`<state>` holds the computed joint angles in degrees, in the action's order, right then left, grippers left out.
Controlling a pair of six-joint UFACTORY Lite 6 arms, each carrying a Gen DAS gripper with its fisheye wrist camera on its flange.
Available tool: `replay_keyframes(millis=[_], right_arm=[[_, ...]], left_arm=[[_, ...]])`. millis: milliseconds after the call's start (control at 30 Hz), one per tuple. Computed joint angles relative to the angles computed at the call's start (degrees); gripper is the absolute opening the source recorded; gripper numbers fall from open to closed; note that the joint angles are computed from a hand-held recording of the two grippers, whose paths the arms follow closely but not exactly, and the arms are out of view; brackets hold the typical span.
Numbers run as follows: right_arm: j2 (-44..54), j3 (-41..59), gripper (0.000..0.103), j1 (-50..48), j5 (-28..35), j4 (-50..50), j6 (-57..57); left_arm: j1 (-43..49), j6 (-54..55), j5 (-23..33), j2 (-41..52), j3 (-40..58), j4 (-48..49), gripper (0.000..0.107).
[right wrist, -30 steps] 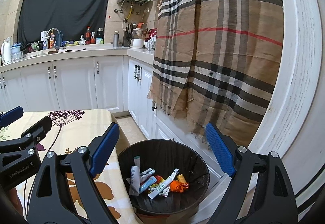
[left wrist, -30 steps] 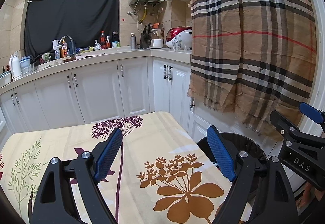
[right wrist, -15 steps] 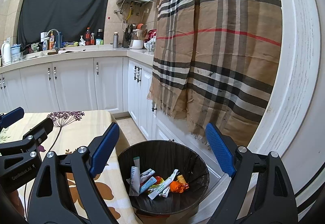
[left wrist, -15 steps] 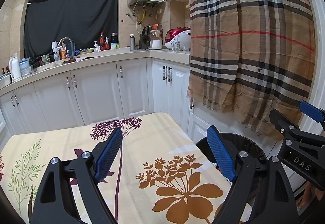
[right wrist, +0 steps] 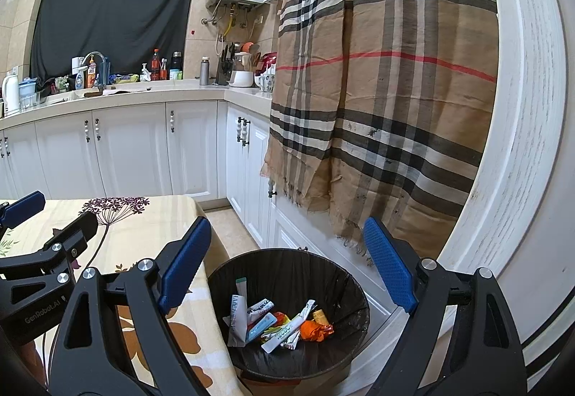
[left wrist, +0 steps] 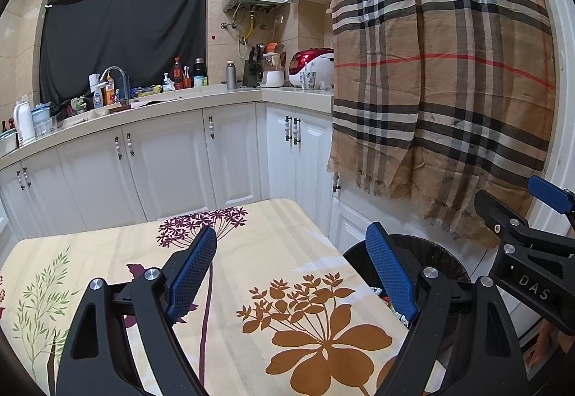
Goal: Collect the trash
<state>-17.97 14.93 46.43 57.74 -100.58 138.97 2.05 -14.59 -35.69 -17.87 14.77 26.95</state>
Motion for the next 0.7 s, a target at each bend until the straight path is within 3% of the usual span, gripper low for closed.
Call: replay_keyframes(millis=[333,467,600,700], right_arm=[[-0.4,-0.2,0.085,-0.1,-0.1,0.1,-0.2],[-0.5,-0.3,0.085,-0.1,-0.1,0.0,-0.1],[-0.6,-0.2,0.085,-0.2,-0.2,0.0,-0.6],[-0.9,-0.1,0.085,-0.5,-0.7,0.0,-1.1]], left_arm=[[0.6,0.6,-0.5,0.6,0.0,0.6,0.084],[3.5,-5.6,-2.6,1.2,0.3,8.9,0.085],[3.0,-2.0,-4.2,0.4,-1.2,4.0,0.088],[4.1,-3.5,-4.5,1.1,-0.6,5.9,0.088]])
